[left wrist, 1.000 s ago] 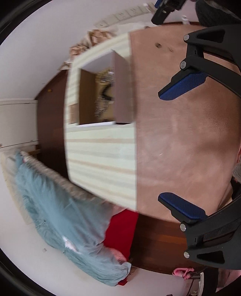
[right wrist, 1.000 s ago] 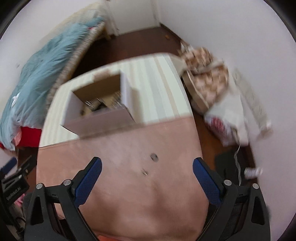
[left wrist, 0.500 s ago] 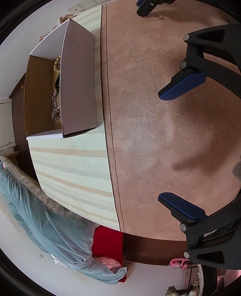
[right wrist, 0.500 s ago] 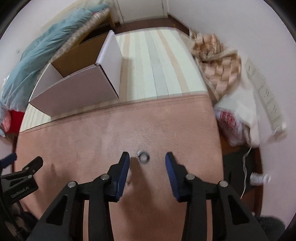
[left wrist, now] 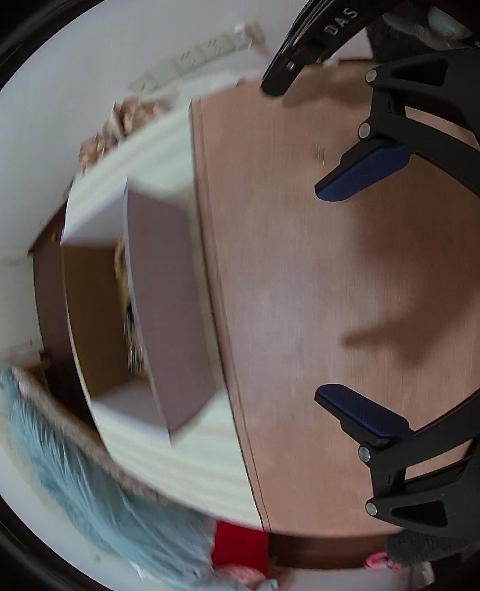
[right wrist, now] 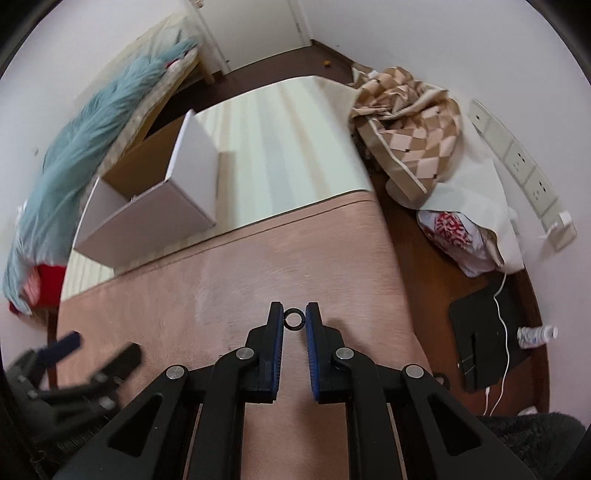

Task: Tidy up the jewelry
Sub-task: 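Close the right gripper on the small ring lying on the cloth, then grasp the small gold charm on the cloth with the left gripper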

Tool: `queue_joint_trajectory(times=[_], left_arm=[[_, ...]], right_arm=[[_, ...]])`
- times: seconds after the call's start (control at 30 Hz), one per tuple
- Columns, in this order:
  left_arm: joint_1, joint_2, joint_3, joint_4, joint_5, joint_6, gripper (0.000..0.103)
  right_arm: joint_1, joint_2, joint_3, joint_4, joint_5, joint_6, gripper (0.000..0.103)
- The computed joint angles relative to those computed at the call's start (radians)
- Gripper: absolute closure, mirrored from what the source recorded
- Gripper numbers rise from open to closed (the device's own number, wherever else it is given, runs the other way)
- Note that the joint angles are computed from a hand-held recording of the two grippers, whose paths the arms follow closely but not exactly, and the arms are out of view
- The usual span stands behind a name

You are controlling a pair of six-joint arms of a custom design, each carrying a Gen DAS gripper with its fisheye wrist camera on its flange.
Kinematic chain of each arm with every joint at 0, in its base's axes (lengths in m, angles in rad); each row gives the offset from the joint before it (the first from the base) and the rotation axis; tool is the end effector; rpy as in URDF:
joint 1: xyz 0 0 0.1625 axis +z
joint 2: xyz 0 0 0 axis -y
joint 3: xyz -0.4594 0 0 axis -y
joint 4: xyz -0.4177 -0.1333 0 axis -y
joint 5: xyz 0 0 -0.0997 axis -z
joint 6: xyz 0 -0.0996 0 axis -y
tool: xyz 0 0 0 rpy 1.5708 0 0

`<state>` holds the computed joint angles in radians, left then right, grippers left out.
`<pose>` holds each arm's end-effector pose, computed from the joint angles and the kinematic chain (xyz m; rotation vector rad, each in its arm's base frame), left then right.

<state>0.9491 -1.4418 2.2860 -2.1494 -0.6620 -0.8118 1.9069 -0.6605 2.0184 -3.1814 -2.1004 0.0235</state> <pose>-0.0705 -0.4621 0.2206 -0.0673 2.2504 -0.4947 0.2660 -0.5099 -0.0222 0.3198 -2.6111 0.4561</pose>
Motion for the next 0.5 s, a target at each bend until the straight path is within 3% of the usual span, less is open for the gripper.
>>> queue_joint_trajectory(times=[0.17, 0.27, 0.33, 0.37, 0.43, 0.5], left_arm=[[-0.02, 0.079, -0.001, -0.128, -0.061, 0.102, 0.018], [-0.021, 0.111, -0.008, -0.157, -0.079, 0.135, 0.033], [-0.015, 0.128, -0.014, -0.178, -0.091, 0.16, 0.05], [-0.01, 0.135, -0.016, -0.185, -0.091, 0.171, 0.052], [-0.006, 0.147, -0.018, -0.2, -0.088, 0.191, 0.074], [-0.003, 0.155, -0.021, -0.202, -0.091, 0.198, 0.084]], right_arm=[[-0.014, -0.045, 0.027, -0.016, -0.017, 0.015, 0.091], [-0.023, -0.064, 0.038, -0.025, -0.027, 0.019, 0.091], [-0.029, -0.074, 0.044, -0.029, -0.029, 0.022, 0.09], [-0.031, -0.077, 0.045, -0.031, -0.031, 0.021, 0.09], [-0.033, -0.081, 0.046, -0.034, -0.032, 0.024, 0.09], [-0.031, -0.08, 0.046, -0.04, -0.037, 0.02, 0.09]])
